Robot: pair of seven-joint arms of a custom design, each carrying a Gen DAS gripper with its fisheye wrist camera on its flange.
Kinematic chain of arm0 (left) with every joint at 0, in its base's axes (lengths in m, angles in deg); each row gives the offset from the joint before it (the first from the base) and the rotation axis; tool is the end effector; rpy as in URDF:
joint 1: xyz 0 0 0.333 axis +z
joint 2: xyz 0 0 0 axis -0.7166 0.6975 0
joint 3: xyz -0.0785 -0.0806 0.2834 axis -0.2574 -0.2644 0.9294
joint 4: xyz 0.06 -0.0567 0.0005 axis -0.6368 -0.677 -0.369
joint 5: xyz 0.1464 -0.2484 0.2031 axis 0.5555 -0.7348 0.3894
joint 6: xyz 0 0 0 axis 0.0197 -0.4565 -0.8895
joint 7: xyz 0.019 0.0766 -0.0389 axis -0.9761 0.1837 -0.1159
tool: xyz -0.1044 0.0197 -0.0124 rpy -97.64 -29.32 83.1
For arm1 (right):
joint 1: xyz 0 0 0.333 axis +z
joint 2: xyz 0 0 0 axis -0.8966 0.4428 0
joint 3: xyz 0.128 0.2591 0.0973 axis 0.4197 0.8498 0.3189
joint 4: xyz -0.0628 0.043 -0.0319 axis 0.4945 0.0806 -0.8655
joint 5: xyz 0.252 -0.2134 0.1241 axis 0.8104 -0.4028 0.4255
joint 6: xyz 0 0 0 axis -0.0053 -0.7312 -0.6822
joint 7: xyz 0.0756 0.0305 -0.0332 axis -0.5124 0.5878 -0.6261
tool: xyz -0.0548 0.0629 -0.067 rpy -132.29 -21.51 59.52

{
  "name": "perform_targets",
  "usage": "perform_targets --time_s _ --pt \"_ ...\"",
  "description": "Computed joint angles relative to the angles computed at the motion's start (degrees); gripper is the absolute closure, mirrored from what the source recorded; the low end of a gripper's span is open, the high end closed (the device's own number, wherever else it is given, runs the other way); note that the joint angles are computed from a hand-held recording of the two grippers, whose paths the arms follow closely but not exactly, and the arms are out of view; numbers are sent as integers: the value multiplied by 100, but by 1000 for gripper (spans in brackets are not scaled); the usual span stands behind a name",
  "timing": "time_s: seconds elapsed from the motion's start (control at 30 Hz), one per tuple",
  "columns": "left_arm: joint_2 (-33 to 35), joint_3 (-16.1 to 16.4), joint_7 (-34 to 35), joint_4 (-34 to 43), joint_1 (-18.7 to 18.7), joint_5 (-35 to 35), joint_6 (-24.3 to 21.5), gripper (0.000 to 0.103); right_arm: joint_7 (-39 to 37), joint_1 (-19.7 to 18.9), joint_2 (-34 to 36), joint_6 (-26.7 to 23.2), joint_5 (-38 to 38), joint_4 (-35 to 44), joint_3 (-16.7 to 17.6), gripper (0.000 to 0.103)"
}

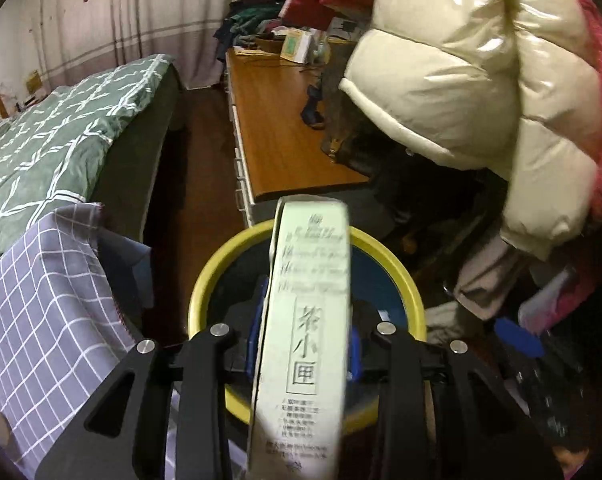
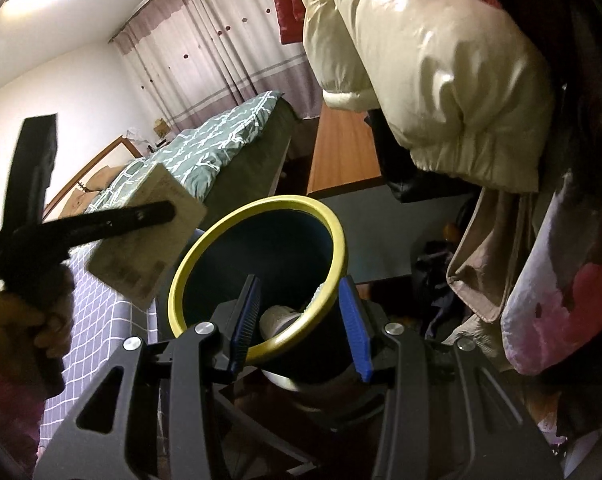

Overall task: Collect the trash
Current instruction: 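Open the left tool over the bin to drop the tea box, then grasp the white wet-wipe pack with the right tool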

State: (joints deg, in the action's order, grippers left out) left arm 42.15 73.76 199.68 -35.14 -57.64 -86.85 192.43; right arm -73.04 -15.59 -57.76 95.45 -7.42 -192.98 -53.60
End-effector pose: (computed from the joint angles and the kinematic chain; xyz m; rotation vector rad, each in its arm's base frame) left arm 0.5869 -0.2668 0.4310 -0.9218 2.7025 -1.0229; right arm 0.3301 0.4744 0.3953 -0.9278 2.1392 -0.7228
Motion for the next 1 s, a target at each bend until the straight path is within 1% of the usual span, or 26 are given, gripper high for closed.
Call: perform_targets --time_s 0.03,0.07,0.1,0.17,0.2,0.27,0.33,0.4,0.47,0.57,0.7,0.83,0.93,1.0 --pt "33 10 -55 22 -32 2 92 54 -12 -12 16 30 -2 16 -6 61" --pt "19 -2 -57 2 -26 -52 212 34 -15 -9 30 36 -4 32 -7 61" --pt "-38 -57 50 -71 27 -208 373 24 -14 -7 47 49 -13 52 -12 61" --pt "-282 -183 411 -330 163 -582 629 24 -27 -11 76 88 -36 82 -29 60" --pt "-393 -185 522 -412 211 -693 632 24 -36 -5 92 91 -40 104 -33 60" --pt "-697 -206 869 -628 383 -1117 538 24 -73 5 154 120 -56 184 -46 60" --pt "-1095 -146 1315 -908 564 -1687 349 22 -130 22 221 163 -66 271 -62 60" --pt "-1420 20 1652 -1145 645 -2101 194 18 -220 48 319 199 -67 404 -84 60" --pt "-1772 231 2021 -1421 718 -2534 42 17 -324 83 406 237 -63 530 -115 60" --pt "-2288 610 2499 -1829 842 -3044 -181 13 -562 153 572 266 -36 806 -167 60" --pt "-2850 1091 2974 -2317 1039 -3565 -187 10 -957 295 857 259 7 1290 -258 60" --pt "-3166 1507 3372 -2664 1321 -3909 -24 9 -1562 456 1279 279 139 2016 -381 59" --pt "-3176 1719 3586 -2728 1545 -4079 56 9 -2141 596 1704 353 304 2730 -509 59" --pt "-3044 1892 3689 -2640 1762 -4219 54 8 -2550 707 2016 342 454 3262 -599 59"
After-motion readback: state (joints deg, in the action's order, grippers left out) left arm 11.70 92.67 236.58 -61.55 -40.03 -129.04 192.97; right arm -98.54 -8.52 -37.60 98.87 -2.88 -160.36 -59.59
